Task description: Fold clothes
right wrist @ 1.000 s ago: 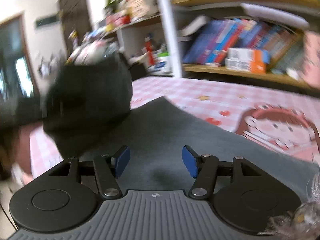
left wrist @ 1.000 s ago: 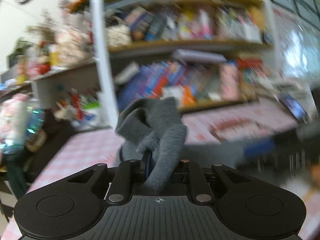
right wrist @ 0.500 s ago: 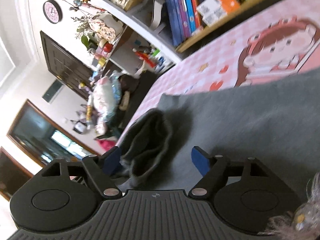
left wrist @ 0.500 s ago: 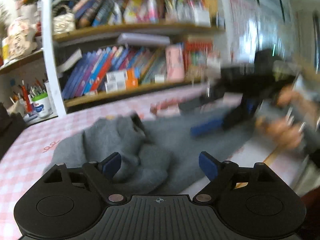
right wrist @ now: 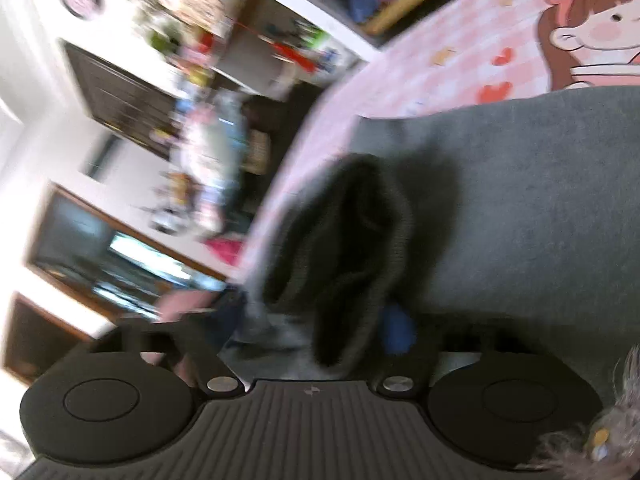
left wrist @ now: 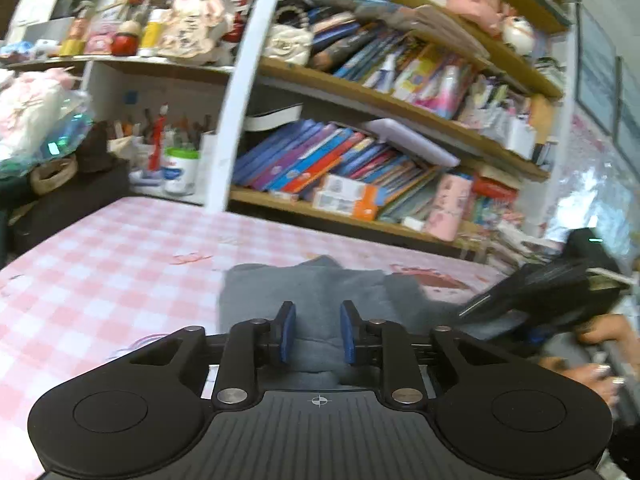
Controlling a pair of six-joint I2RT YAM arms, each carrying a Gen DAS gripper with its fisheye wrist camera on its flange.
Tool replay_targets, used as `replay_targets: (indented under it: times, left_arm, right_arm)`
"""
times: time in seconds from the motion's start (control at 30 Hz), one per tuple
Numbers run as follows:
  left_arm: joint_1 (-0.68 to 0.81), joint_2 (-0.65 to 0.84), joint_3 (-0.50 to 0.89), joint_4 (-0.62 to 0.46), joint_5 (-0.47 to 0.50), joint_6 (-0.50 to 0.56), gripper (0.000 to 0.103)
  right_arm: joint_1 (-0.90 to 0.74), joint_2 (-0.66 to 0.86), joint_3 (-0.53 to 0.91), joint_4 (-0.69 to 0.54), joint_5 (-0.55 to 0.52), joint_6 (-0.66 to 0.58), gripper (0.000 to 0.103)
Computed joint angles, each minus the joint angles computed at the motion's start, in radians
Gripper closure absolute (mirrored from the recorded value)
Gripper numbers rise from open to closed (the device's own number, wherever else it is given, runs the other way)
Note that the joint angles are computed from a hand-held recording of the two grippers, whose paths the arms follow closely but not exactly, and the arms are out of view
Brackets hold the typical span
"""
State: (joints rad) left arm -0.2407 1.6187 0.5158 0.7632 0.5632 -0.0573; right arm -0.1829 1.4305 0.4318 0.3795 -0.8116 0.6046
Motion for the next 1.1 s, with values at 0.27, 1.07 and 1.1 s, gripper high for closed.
replay_targets:
  times: [0.27,1.07,1.1]
  left_arm:
    - [-0.032,0.091,0.06,-0.039,0.017,-0.006,0.084]
    - [0.005,0.135,0.089,-0.015,0.023,-0.045,0.084]
    - [0.003,0.138,0.09,-0.015,0.021,-0.045,0.084]
  right_arm:
    - [-0.142,-0.005,-0.05,-0.025,-0.026,-0.019,0.084]
    - [0.171,0.059,0.059,0.035,0.551,-0.42,0.091]
    - [0.147,0.063,0.059,0.033,0.518,-0.405,0.091]
